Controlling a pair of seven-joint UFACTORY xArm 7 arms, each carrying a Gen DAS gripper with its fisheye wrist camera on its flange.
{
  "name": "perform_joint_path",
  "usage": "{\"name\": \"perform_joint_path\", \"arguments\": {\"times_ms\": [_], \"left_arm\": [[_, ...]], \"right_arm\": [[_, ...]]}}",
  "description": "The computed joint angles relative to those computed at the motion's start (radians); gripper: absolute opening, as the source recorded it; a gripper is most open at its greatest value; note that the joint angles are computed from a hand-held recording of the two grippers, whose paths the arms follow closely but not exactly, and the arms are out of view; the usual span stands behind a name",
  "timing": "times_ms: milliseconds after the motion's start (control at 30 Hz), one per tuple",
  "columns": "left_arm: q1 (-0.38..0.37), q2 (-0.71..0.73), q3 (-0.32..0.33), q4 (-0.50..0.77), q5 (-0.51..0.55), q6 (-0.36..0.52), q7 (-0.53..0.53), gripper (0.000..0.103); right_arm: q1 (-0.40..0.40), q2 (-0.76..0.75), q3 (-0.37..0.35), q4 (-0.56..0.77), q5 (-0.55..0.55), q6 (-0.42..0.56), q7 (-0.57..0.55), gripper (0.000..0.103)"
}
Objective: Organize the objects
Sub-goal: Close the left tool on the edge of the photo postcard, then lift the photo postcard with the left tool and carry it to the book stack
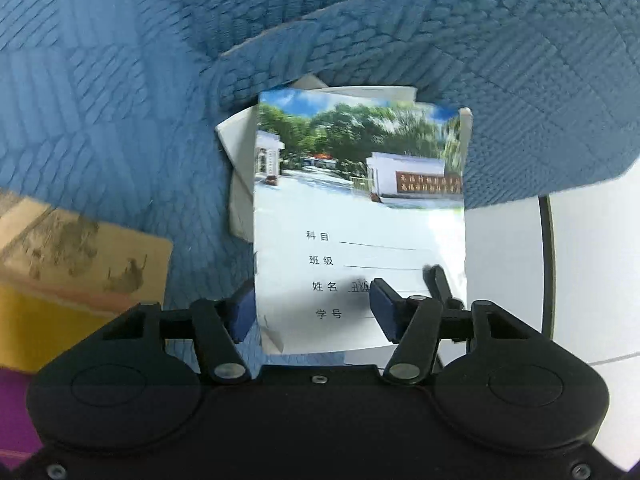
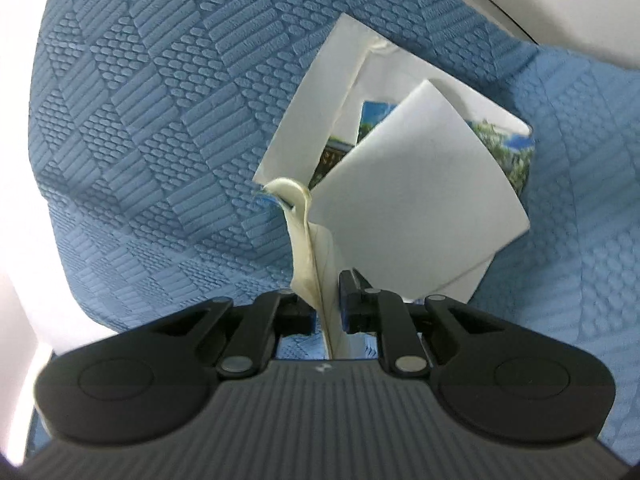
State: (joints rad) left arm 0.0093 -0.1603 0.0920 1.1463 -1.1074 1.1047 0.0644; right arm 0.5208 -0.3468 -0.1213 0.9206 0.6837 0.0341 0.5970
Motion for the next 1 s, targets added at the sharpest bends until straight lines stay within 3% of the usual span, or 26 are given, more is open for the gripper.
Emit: {"name": "perform_joint_path", "arguments": {"times_ms": [200,333,733,1000], "left_arm": [[0.012,-0.033,0.016,-0.040,-0.010,-0.004,-0.020,0.019],[0.011,-0.065,0.021,-0.062,-0.008,-0.032,-0.001,0.011],[-0.012,-0.221,0.063,-0.142,0.113,-0.034,0.013,0.008],[-0.021,-0.364,0.130,-0.152,0.180,0.017,0.004,0.008]], "right_arm": [[-0.115,-0.032,0.100,-0.044,-0.089,-0.009,0.148,0.014],[-0.174,-0.055,0.145,-0.062,-0.175,0.016,0.224,0.014],[-0.262,-0.135,0.248,-0.077,-0.385,0.115,0.373,0.014],[-0.262,-0.190,0.295,-0.030,-0.452,0.177,0.448,0.014]]}}
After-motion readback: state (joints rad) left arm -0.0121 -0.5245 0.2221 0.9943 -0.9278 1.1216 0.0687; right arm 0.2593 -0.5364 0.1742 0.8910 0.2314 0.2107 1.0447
